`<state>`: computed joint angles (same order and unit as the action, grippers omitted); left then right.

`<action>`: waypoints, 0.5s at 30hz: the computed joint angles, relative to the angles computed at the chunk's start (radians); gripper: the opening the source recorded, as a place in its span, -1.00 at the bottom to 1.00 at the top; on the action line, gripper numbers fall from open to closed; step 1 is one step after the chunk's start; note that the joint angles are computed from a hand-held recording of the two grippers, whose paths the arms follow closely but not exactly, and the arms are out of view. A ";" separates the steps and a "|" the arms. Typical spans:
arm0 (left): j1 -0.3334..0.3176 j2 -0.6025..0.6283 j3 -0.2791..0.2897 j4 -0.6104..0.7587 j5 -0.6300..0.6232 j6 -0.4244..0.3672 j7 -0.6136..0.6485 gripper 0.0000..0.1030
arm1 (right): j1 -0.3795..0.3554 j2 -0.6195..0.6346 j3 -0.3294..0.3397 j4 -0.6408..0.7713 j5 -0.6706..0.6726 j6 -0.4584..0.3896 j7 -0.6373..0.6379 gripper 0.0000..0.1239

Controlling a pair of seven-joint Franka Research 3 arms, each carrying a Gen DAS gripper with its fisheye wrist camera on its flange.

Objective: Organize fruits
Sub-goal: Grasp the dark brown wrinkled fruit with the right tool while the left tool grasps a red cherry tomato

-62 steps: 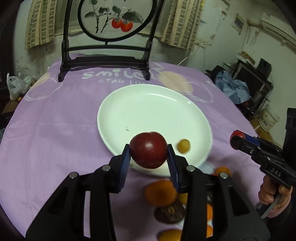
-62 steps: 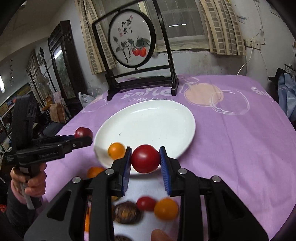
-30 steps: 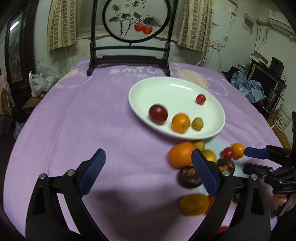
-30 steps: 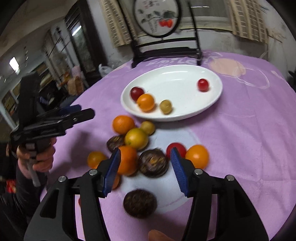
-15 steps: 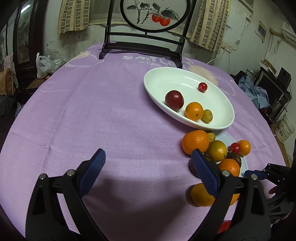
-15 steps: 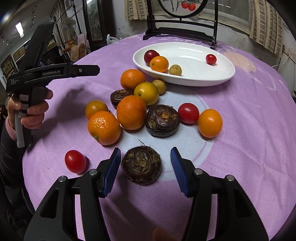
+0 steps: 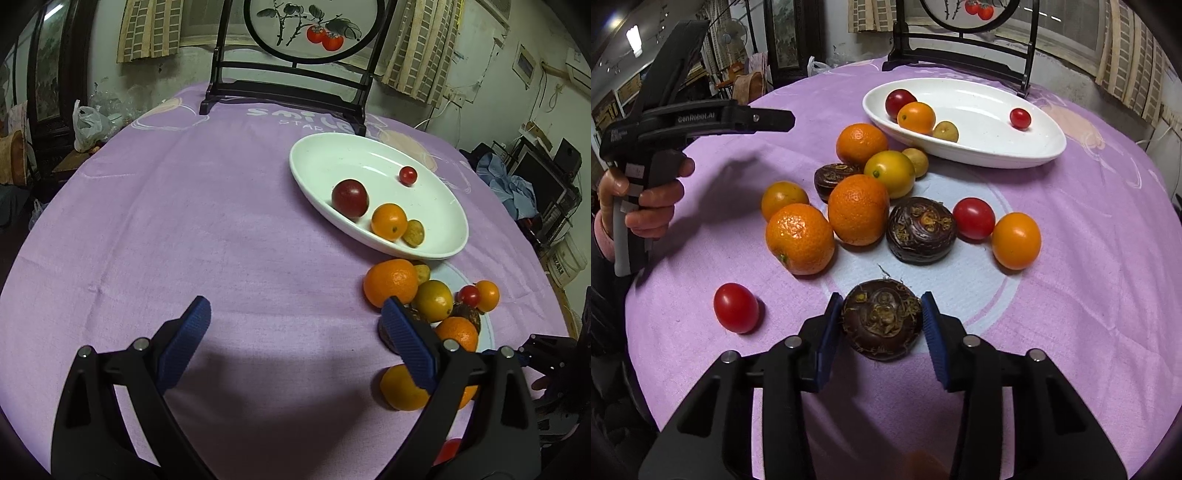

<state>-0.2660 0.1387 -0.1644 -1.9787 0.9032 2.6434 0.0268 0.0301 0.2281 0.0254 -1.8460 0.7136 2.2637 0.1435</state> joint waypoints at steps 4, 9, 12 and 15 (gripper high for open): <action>0.021 -0.026 -0.004 -0.063 -0.022 0.206 0.055 0.85 | -0.016 0.027 -0.005 0.046 0.019 -0.052 0.033 -0.30; 0.014 -0.041 -0.070 -0.150 -0.168 0.415 0.312 0.83 | -0.026 0.044 -0.006 0.069 0.033 -0.023 0.092 -0.30; -0.017 -0.024 -0.101 -0.146 -0.289 0.381 0.462 0.71 | -0.033 0.039 0.000 0.064 0.039 -0.025 0.081 -0.30; -0.063 0.008 -0.086 -0.105 -0.311 0.315 0.506 0.54 | -0.036 0.036 0.001 0.061 0.038 -0.038 0.069 -0.30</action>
<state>-0.3293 0.1468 -0.2503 -2.0836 0.5922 2.9583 0.5324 -0.0056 0.2642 0.0260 -1.7847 0.7519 2.2256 0.2120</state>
